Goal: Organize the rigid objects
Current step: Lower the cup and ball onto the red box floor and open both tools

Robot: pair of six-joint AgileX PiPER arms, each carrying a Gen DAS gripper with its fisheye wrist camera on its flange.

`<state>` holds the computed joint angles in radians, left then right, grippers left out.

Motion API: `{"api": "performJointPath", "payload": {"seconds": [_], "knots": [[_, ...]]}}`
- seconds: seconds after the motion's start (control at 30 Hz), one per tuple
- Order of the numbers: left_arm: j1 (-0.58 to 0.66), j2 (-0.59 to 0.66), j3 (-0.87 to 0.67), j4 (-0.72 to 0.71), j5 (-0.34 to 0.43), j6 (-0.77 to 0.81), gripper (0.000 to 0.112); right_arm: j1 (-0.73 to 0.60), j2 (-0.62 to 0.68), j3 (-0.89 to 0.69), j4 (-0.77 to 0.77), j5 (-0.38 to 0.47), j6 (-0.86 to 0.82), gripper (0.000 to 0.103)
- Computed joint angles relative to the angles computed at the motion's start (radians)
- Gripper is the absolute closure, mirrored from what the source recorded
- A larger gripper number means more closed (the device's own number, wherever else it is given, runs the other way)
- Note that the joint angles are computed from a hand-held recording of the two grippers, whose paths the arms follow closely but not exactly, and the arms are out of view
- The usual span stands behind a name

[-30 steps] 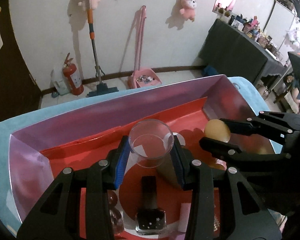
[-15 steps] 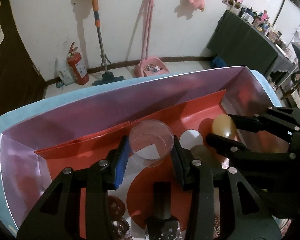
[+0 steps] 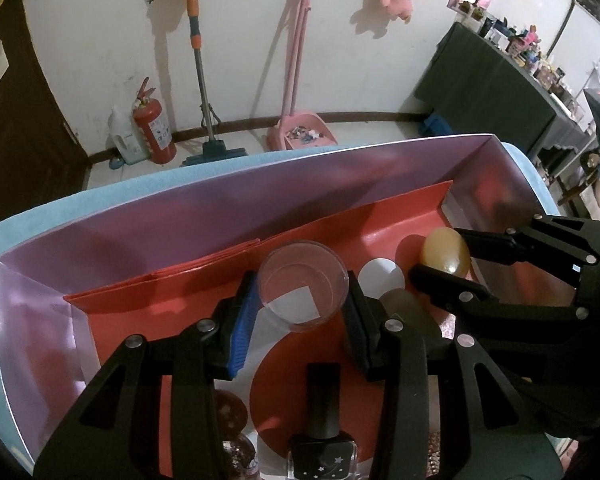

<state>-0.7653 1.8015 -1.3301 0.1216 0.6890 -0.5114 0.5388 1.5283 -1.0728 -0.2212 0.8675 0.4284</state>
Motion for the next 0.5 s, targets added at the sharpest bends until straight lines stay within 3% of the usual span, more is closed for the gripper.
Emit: {"api": "performJointPath", "payload": {"seconds": [0.5], "knots": [[0.002,-0.020,0.016,0.008,-0.007,-0.024,0.072,0.007,0.001,-0.008,-0.004,0.008,0.005,0.060]]}}
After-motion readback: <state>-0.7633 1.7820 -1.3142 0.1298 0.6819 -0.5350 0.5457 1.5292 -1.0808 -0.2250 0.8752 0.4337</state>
